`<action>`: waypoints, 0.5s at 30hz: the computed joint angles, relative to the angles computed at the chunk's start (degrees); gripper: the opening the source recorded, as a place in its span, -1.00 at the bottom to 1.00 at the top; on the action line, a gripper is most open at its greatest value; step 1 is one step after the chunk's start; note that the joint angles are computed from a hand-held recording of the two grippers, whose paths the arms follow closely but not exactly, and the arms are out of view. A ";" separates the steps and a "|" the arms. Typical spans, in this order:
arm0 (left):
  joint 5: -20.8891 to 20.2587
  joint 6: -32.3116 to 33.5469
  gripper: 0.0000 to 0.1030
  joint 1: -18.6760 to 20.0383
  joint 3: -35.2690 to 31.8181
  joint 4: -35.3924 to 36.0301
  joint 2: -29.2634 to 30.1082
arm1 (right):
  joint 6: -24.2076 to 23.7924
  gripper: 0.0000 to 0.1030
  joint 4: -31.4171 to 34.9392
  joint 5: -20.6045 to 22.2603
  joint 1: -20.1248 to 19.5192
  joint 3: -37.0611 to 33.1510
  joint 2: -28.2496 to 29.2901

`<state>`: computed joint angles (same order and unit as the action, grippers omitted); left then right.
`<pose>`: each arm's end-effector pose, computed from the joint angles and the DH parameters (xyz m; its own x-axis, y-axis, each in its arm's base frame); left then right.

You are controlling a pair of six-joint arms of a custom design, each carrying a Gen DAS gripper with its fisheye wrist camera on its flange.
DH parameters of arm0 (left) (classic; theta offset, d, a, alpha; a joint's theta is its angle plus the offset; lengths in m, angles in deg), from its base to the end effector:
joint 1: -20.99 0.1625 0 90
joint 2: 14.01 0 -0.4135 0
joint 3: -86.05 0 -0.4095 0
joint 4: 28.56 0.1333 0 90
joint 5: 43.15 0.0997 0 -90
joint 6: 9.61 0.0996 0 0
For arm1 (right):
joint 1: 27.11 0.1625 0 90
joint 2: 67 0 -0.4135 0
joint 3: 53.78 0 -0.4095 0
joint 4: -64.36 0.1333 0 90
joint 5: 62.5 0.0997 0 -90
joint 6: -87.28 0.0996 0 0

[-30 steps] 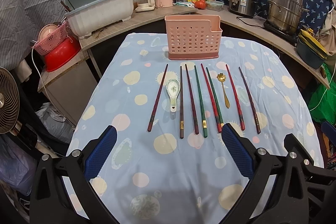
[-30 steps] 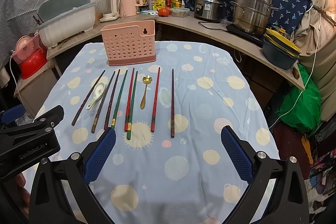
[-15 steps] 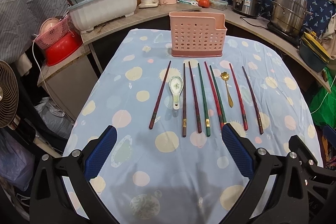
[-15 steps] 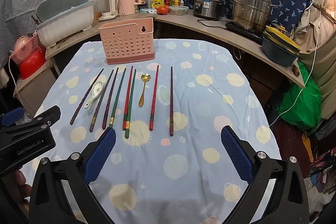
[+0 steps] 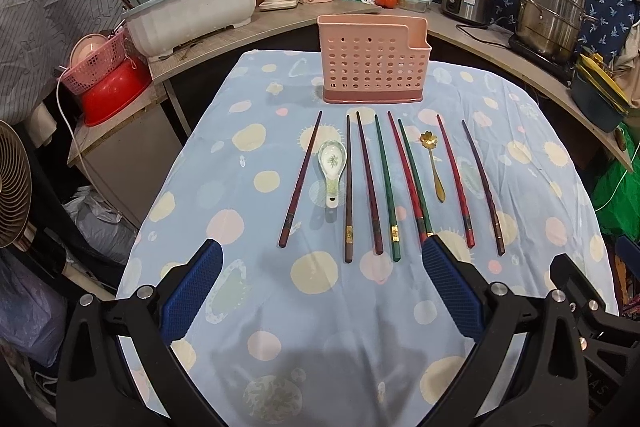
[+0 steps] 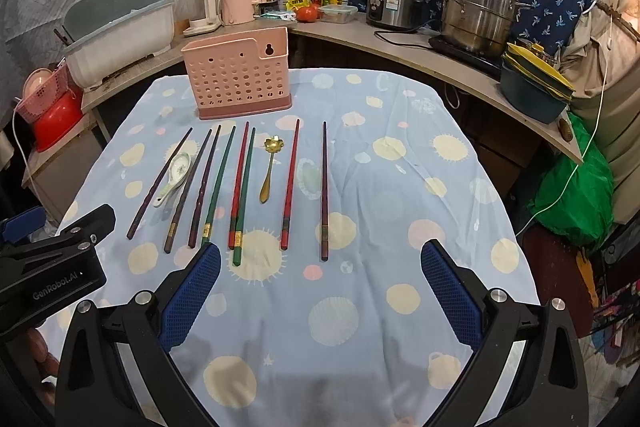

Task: Organize utensils
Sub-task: 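Lower the right tool and close it on a dark brown chopstick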

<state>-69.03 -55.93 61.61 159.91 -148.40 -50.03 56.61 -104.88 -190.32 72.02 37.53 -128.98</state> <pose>-0.4246 -0.6578 0.0975 -0.6742 -0.1811 -0.7160 0.3823 0.7438 -0.5482 0.1785 -0.6556 0.3525 -0.6827 -0.0338 0.7299 -0.5237 0.7192 -0.4566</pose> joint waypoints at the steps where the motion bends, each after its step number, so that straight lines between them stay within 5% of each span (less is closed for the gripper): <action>1: -0.10 -0.43 0.85 0.08 -0.20 0.59 0.05 | 0.03 0.87 0.01 -0.06 -0.03 -0.05 0.06; 15: 1.78 -2.45 0.86 3.04 0.53 3.05 -0.44 | 0.40 0.87 -0.14 -0.99 -1.75 -1.94 2.48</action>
